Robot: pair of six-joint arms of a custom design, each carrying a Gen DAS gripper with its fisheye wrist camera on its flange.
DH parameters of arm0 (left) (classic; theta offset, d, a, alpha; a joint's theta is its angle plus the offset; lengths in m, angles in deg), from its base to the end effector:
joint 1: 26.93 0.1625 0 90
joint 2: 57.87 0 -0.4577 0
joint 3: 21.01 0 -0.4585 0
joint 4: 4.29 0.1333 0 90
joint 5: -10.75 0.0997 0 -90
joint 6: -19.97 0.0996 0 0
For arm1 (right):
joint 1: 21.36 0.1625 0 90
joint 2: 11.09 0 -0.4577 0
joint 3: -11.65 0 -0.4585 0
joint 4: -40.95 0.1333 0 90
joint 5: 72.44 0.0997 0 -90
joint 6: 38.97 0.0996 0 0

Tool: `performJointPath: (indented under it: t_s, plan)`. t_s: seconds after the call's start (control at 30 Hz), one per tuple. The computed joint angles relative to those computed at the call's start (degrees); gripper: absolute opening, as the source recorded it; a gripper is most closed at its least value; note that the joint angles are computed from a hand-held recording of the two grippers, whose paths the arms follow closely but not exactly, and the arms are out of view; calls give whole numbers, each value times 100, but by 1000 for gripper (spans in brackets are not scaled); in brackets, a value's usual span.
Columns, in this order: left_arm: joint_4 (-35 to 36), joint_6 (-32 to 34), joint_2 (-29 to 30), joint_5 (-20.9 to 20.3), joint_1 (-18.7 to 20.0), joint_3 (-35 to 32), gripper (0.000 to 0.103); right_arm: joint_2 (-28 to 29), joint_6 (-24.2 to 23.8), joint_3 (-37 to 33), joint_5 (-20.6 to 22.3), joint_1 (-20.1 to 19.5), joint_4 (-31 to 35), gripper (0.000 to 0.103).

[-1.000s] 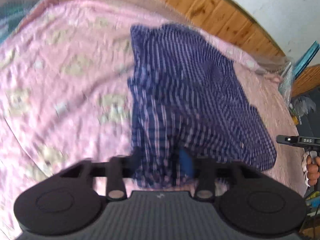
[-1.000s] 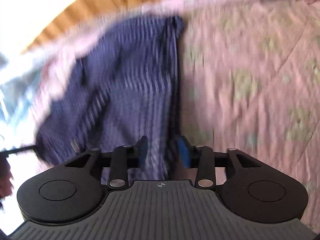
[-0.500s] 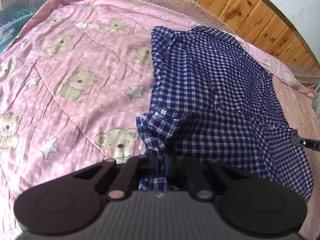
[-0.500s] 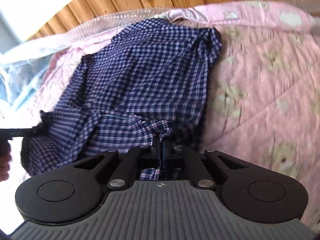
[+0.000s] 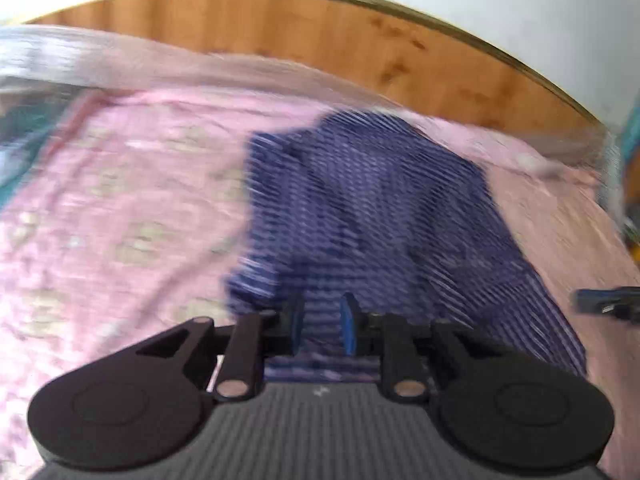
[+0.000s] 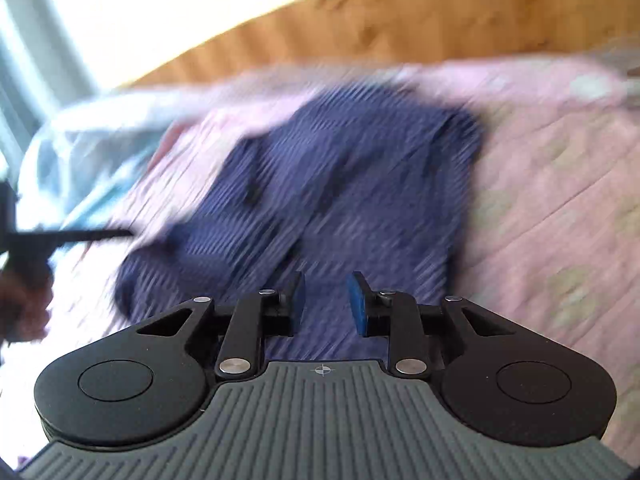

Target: Fold clothes

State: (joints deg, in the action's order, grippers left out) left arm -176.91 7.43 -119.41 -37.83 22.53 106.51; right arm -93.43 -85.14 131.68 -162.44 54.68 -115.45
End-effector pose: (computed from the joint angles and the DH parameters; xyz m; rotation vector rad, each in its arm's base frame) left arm -0.1877 -0.5259 0.1031 0.4738 2.4755 -0.7544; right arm -0.0055 -0.5748 0.2963 0.7834 -2.7133 0.6255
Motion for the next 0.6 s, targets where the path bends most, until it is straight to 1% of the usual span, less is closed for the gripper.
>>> performJointPath:
  t_s: [0.03,0.07,0.1,0.13,0.17,0.2,0.23,0.27,0.3,0.33,0.37,0.4,0.43,0.47,0.53,0.57,0.6]
  plan:
    - [43,117,98,-135,25,-2,21,74,-85,48,-236,-13,-10,27]
    - [86,198,203,-29,46,38,20,156,-164,93,-477,-24,-29,27]
    - [180,143,232,39,88,113,19,260,-193,116,-785,-62,-188,26]
    - [237,97,263,99,132,194,19,228,-78,125,-853,-93,-256,15]
    - [53,72,226,53,161,350,19,197,31,134,-904,-130,-325,15]
    - [-10,101,158,64,121,460,19,167,139,141,-960,-163,-393,17]
    - [-63,121,89,73,79,564,18,60,75,204,-856,-134,-486,22]
    - [-34,63,12,53,40,599,20,-46,14,262,-749,-106,-576,26]
    - [-22,-32,-34,-3,35,615,31,-149,-45,317,-641,-78,-662,39]
    - [-2,-123,-77,-57,32,627,43,-197,-20,351,-554,-95,-685,49]
    - [135,-171,-84,-79,58,576,43,-69,63,249,-707,-136,-550,51]
    - [270,-219,-91,-101,84,525,43,70,182,131,-938,-144,-402,50]
    - [414,-265,-102,-130,109,471,43,211,305,8,-1165,-151,-247,42]
    - [657,-294,-191,-248,133,389,43,313,269,-100,-1367,-165,-174,41]
    - [1085,-258,-421,-573,200,191,43,290,192,-387,-1261,-78,162,42]
    - [1084,-139,-556,-710,207,143,46,275,129,-536,-1193,-24,300,43]
    - [1054,27,-650,-720,208,59,57,307,-54,-729,-1031,2,402,51]
